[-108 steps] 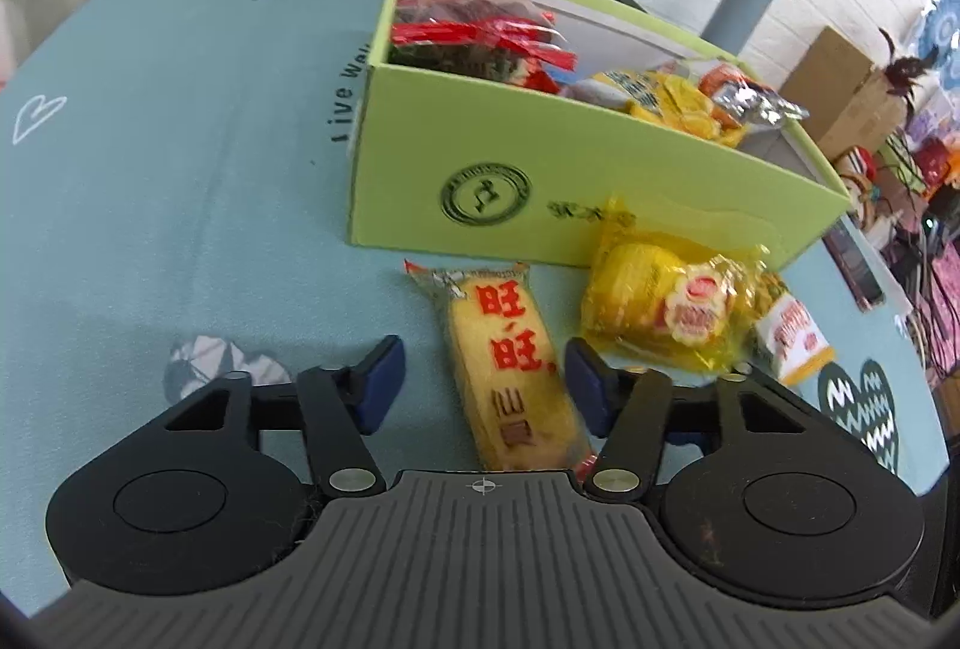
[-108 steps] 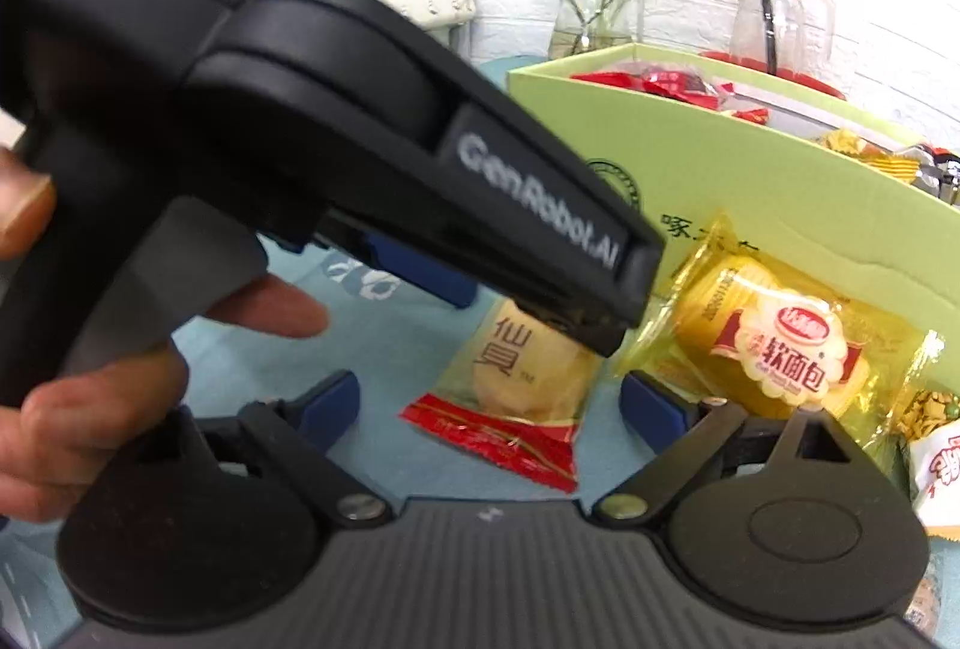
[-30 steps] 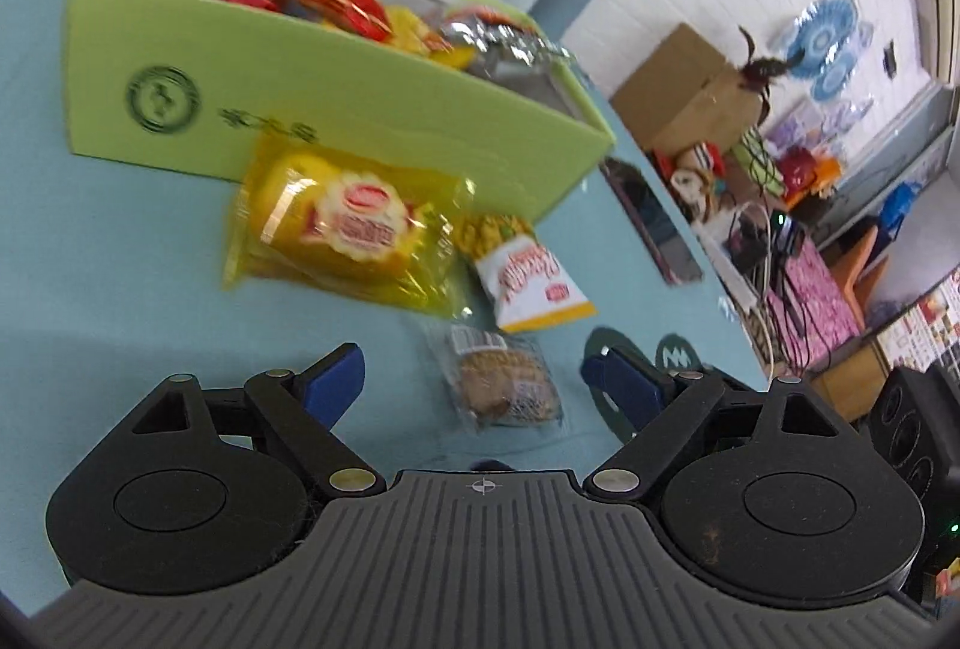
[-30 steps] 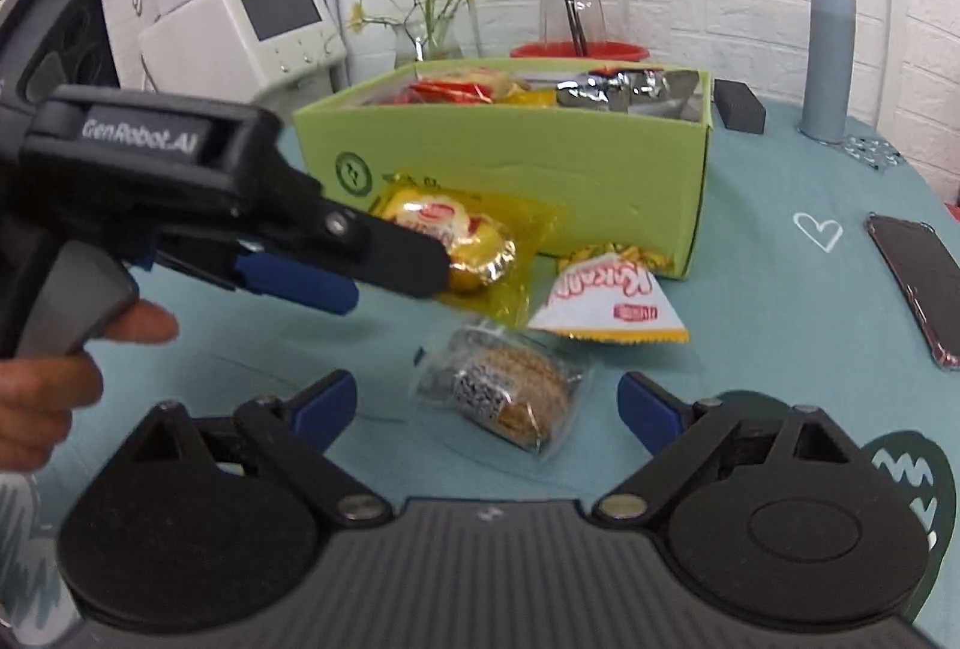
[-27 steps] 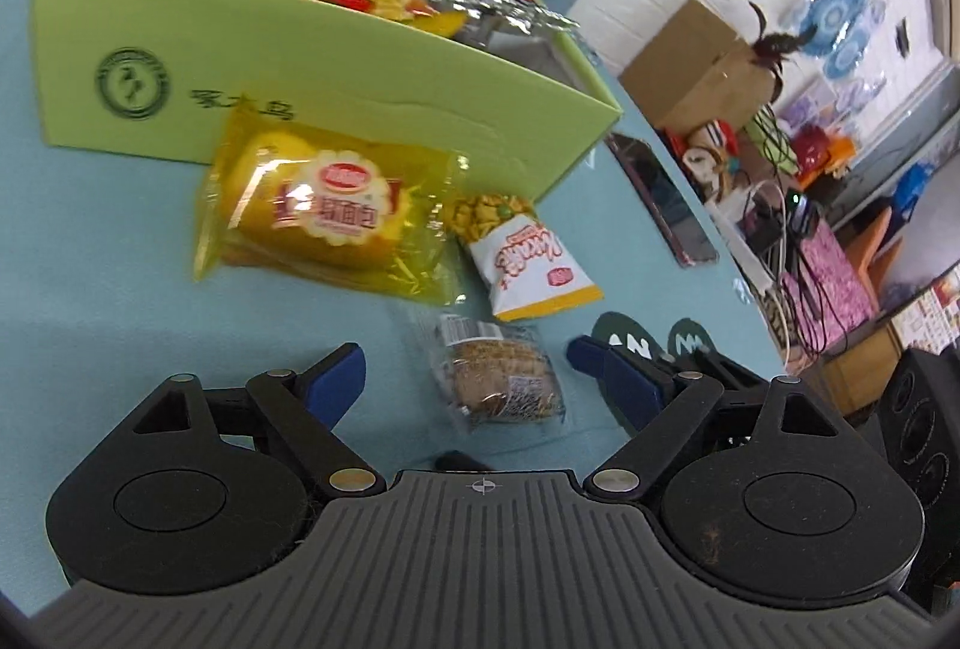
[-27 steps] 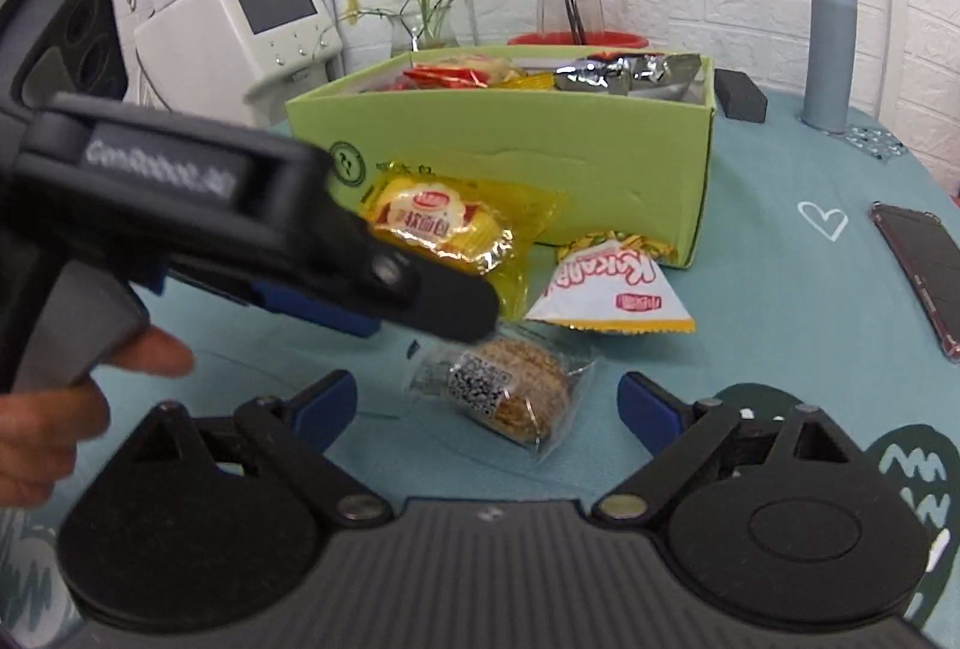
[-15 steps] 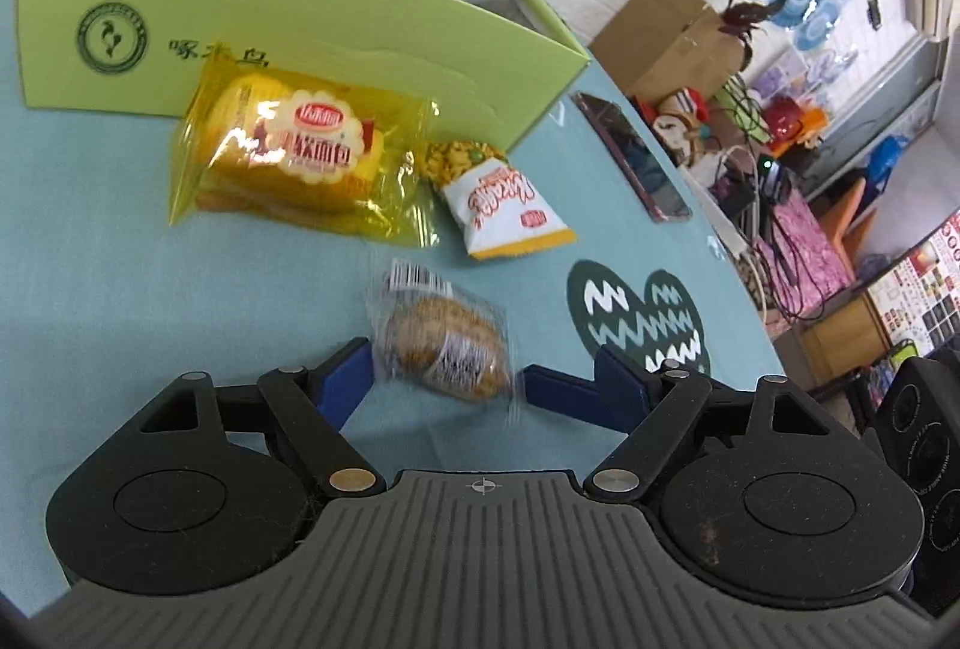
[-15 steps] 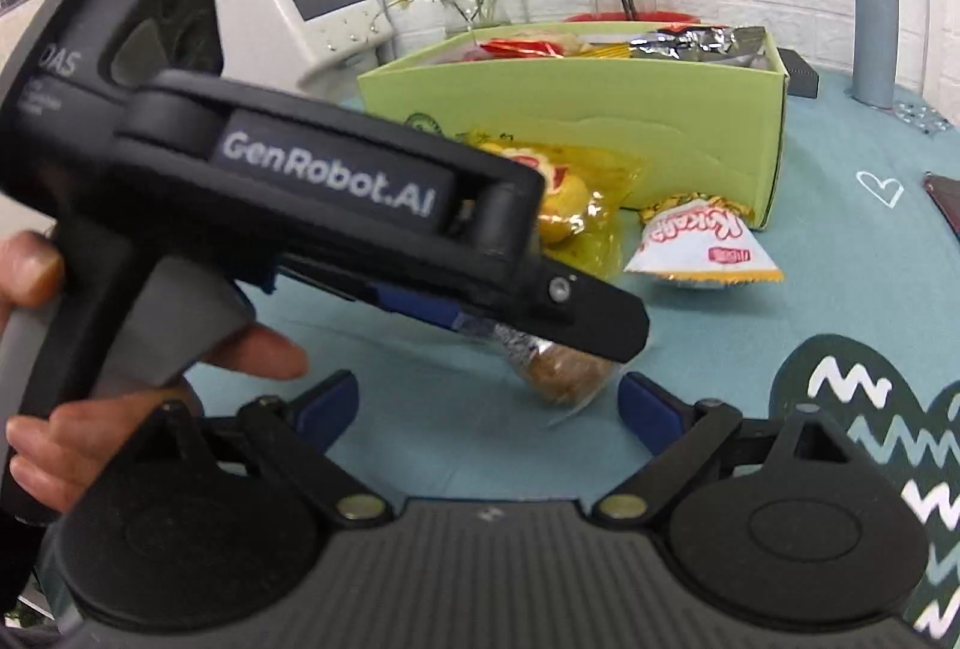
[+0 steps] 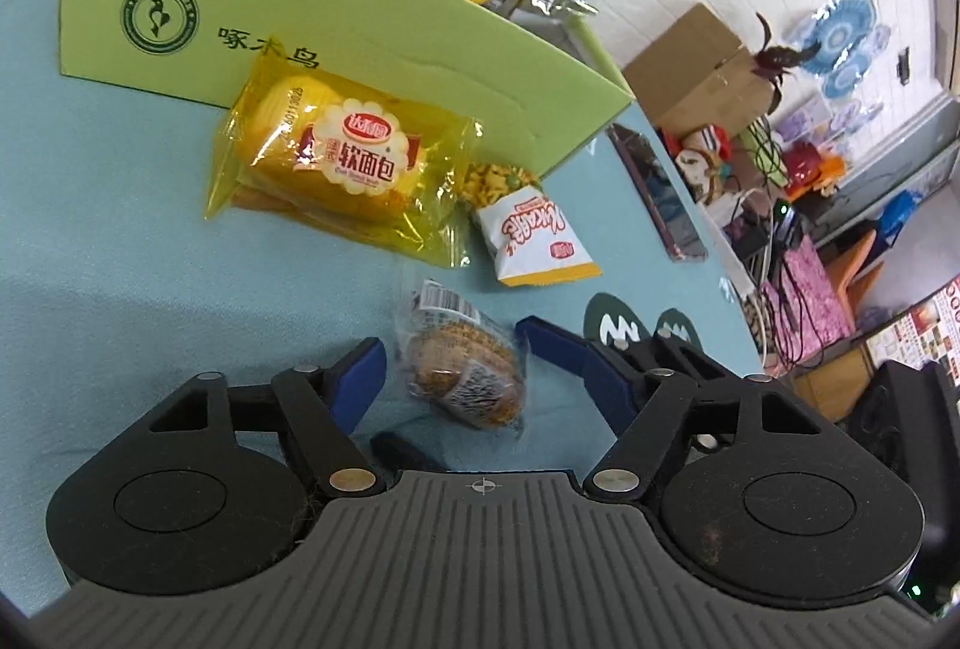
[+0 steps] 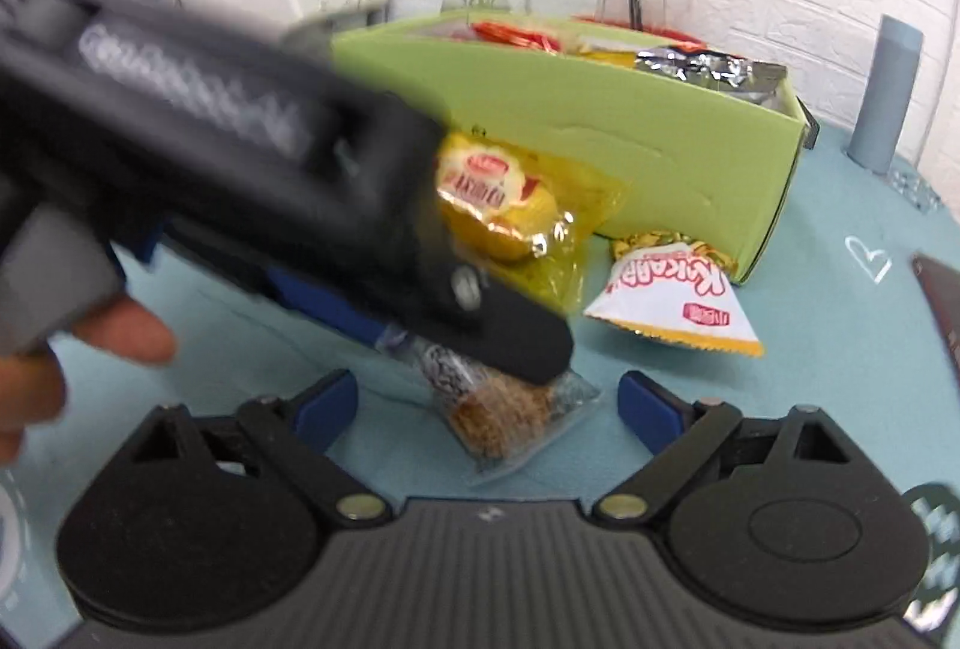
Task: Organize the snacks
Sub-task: 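Close the left gripper on the cookie packet and lift it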
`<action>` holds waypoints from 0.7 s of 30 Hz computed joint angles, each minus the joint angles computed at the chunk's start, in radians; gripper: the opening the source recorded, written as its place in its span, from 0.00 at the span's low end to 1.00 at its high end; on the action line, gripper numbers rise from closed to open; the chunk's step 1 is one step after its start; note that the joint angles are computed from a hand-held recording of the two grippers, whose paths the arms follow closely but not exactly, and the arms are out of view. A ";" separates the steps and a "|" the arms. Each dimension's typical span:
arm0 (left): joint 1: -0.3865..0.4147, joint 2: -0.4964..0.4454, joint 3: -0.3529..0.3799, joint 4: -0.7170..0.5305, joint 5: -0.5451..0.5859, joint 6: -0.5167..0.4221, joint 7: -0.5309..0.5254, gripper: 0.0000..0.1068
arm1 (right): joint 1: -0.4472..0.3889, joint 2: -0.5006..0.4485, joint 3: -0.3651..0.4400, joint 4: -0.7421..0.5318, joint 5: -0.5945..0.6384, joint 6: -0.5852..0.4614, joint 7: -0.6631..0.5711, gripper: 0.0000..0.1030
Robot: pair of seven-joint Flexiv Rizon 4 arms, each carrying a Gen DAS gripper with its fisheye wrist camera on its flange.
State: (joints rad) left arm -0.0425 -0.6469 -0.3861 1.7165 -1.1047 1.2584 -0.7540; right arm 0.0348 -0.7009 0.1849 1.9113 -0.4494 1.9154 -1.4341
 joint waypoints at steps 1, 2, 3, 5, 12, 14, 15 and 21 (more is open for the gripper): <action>0.000 0.002 -0.003 0.005 -0.005 0.009 0.011 0.53 | -0.005 0.012 -0.009 0.027 -0.045 0.024 0.049 0.72; 0.002 0.003 -0.006 0.009 -0.012 0.013 0.019 0.54 | -0.038 0.018 0.010 0.047 -0.106 0.035 0.102 0.70; 0.006 0.004 -0.011 0.011 -0.020 0.012 0.029 0.54 | -0.066 0.021 0.048 0.059 -0.103 0.033 0.090 0.71; 0.006 0.002 -0.012 0.009 -0.027 0.008 0.040 0.54 | -0.040 0.037 0.046 0.078 -0.013 0.039 0.025 0.71; -0.009 0.038 0.004 0.059 -0.030 0.038 0.036 0.54 | -0.006 0.030 -0.005 0.057 -0.027 0.035 0.054 0.77; -0.007 0.049 -0.015 0.081 -0.073 0.070 0.089 0.47 | 0.031 0.034 -0.035 0.075 0.008 0.077 -0.002 0.61; -0.022 0.053 -0.004 0.089 -0.071 0.095 0.093 0.42 | 0.028 0.040 -0.029 0.081 0.009 0.074 0.003 0.56; -0.001 0.061 -0.028 0.063 -0.057 0.101 0.069 0.21 | 0.102 0.070 -0.088 0.091 0.102 0.115 -0.007 0.54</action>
State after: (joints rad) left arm -0.0432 -0.5861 -0.4144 1.7790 -1.1620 1.3590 -0.6848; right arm 0.1372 -0.6306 0.0967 2.0022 -0.3476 2.0307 -1.4408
